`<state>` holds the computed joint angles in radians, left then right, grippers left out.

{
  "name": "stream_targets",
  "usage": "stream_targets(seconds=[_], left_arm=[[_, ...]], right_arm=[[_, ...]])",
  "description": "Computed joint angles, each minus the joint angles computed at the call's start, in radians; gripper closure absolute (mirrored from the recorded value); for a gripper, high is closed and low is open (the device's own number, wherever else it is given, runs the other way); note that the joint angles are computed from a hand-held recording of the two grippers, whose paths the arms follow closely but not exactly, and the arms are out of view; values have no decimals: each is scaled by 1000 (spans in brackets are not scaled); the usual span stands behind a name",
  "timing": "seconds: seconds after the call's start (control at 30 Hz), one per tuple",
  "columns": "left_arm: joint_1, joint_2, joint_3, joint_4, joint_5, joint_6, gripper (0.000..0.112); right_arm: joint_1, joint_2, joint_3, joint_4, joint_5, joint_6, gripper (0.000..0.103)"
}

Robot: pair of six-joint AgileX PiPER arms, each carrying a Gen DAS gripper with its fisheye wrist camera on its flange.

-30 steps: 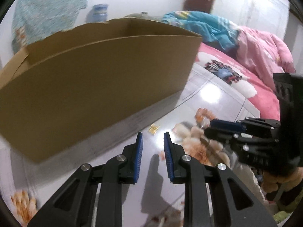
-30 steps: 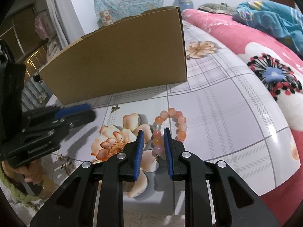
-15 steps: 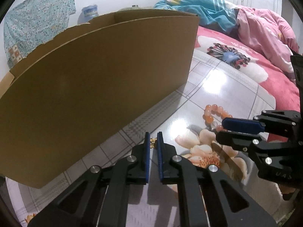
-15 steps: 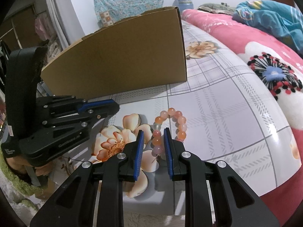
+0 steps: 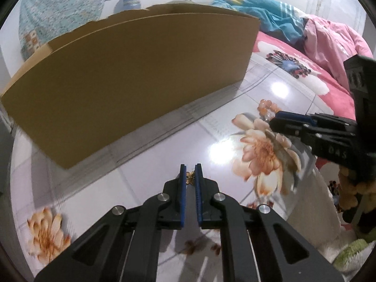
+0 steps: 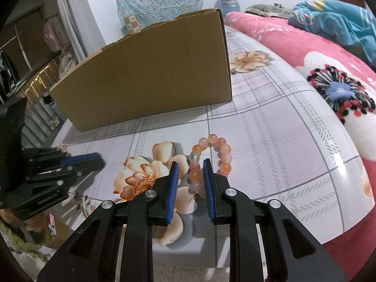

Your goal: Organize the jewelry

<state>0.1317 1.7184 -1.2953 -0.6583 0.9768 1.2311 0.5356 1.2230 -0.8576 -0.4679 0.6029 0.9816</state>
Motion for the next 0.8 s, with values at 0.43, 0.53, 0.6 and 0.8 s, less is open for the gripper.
stream_targets(seconds=[0.43, 0.53, 0.6, 0.8], left_arm=[[75, -34, 19, -26, 103, 26, 105], [60, -22, 12, -20, 105, 18, 105], [52, -3, -1, -11, 122, -3, 105], [48, 5, -2, -38, 149, -14, 104]], right_arm=[[3, 10, -11, 3, 9, -7, 83], [4, 12, -13, 4, 11, -8, 83], [6, 10, -9, -1, 10, -2, 83], [6, 10, -10, 2, 14, -8, 83]])
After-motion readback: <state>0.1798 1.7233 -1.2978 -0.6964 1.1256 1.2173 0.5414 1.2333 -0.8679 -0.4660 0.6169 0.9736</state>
